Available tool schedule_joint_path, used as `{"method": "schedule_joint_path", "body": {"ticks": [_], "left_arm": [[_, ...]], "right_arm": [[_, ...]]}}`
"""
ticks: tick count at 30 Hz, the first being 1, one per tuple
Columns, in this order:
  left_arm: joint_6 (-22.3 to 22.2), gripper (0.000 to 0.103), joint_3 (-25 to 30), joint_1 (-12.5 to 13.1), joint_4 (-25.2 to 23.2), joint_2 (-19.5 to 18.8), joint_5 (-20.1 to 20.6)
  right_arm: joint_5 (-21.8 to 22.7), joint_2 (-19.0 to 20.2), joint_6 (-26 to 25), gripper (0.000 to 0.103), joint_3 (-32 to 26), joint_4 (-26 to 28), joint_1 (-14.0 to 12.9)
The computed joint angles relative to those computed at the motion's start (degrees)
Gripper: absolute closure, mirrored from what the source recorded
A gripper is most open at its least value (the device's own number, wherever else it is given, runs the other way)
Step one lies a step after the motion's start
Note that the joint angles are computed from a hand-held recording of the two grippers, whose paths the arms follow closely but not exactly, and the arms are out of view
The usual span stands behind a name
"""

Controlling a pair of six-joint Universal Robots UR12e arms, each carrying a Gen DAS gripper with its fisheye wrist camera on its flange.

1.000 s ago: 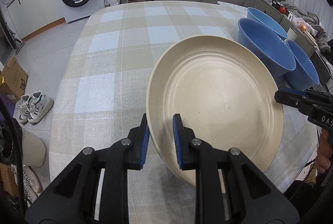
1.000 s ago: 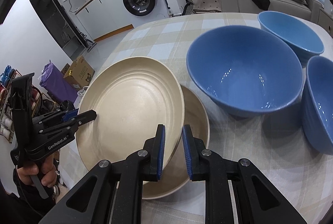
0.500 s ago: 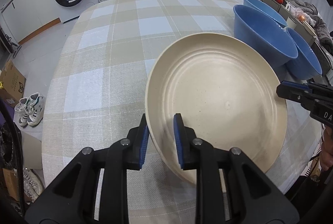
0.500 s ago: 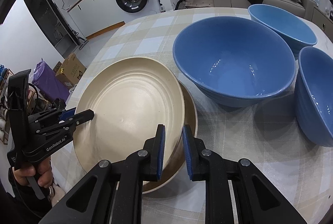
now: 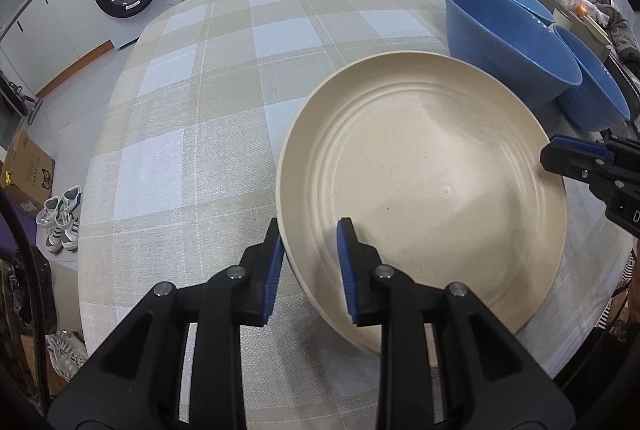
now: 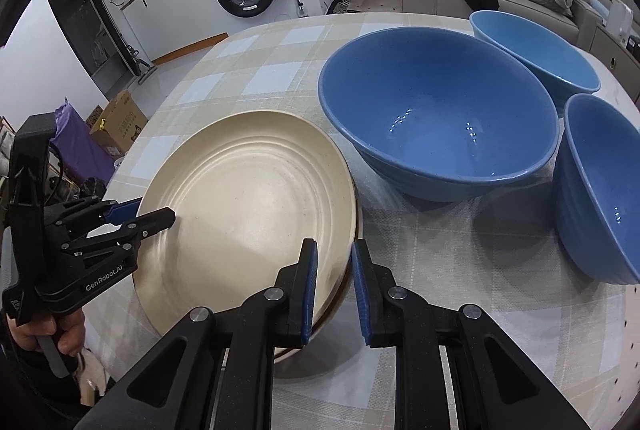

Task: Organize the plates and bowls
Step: 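Lower the cream plate onto the stacked cream plates with the left tool, then open the left tool to release the plate onto the stack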

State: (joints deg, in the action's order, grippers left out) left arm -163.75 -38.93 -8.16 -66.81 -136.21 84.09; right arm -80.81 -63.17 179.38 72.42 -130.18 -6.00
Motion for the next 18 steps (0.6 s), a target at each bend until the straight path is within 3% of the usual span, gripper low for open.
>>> {"method": "schedule_joint_path", "body": {"ticks": [12, 18], "left_arm": [[2.53, 0.077, 0.20, -0.56, -0.49, -0.08, 2.29], [2.35, 0.075, 0.67, -0.34, -1.52, -0.20, 1.36]], "right_arm": [[-0.38, -0.09, -0.26, 0.082, 0.06, 0.33, 0.00], [0.44, -0.10, -0.14, 0.081, 0.14, 0.36, -0.34]]}}
